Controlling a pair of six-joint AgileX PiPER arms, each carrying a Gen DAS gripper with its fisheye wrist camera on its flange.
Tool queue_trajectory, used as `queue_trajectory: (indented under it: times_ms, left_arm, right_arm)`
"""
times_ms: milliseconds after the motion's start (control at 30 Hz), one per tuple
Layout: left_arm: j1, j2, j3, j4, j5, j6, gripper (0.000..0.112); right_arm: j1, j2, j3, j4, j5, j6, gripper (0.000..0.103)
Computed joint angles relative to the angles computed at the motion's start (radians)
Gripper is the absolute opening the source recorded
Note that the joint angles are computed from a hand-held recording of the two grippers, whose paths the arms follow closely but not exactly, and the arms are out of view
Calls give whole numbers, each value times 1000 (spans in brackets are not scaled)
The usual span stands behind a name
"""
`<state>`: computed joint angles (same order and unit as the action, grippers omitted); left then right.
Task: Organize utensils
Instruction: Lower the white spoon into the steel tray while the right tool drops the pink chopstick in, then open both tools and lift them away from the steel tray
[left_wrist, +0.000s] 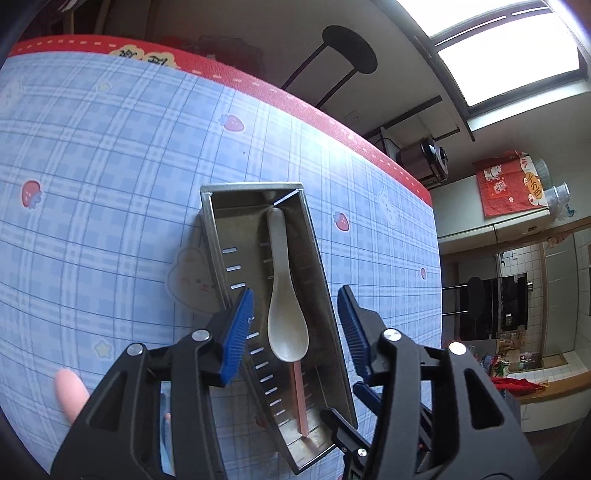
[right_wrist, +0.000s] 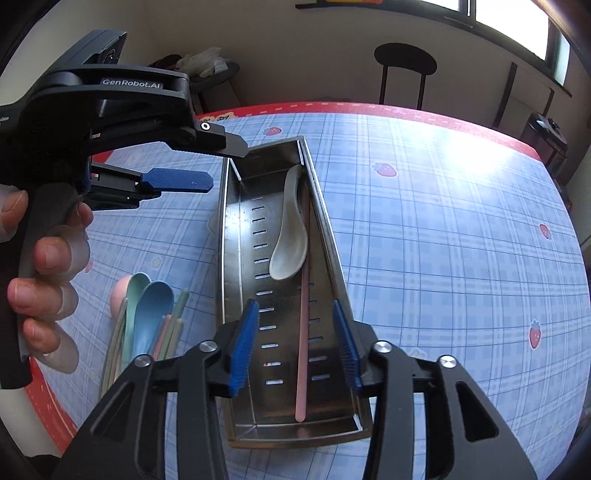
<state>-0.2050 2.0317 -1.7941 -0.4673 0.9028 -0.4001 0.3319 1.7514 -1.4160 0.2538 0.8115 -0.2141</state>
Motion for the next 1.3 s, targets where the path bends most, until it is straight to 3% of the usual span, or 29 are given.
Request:
queue_trajectory:
  times_ms: [133, 200, 267, 433, 700, 800, 1000, 1133, 1233, 1300]
  left_arm:
    - [11, -108, 86, 47, -6, 26, 64]
    - [15, -174, 149, 71, -22, 40, 89]
    - [22, -259, 239, 91, -46, 73, 91]
    - [31, -443, 416, 168, -49, 127, 94]
    - [18, -790, 787, 296, -81, 174, 97]
    - [19, -902, 944, 319, -108, 167, 97]
    - [-81, -1065, 1204, 494, -158, -59, 97]
    - [-173, -1106, 1302, 583, -162, -216, 97]
    - [-307, -1104, 1342, 713, -146, -433, 97]
    - [-347, -1097, 1355, 725, -154, -473, 97]
  right_arm:
    - [19, -107, 87, -26, -39, 60, 70]
    - [24, -146, 112, -34, -46, 78, 78]
    - [32, -175, 129, -31, -51, 82, 87]
    - [82, -279, 230, -59, -89, 155, 97]
    - [217, -452, 467, -135, -212, 388, 97]
    - [311, -459, 527, -300, -219, 554, 97]
    - [397, -455, 609, -363, -240, 658, 97]
    - [425, -424, 610, -357, -227, 687, 97]
    - [447, -394, 592, -379, -188, 714, 97]
    - [441, -371, 585, -331, -175, 677, 97]
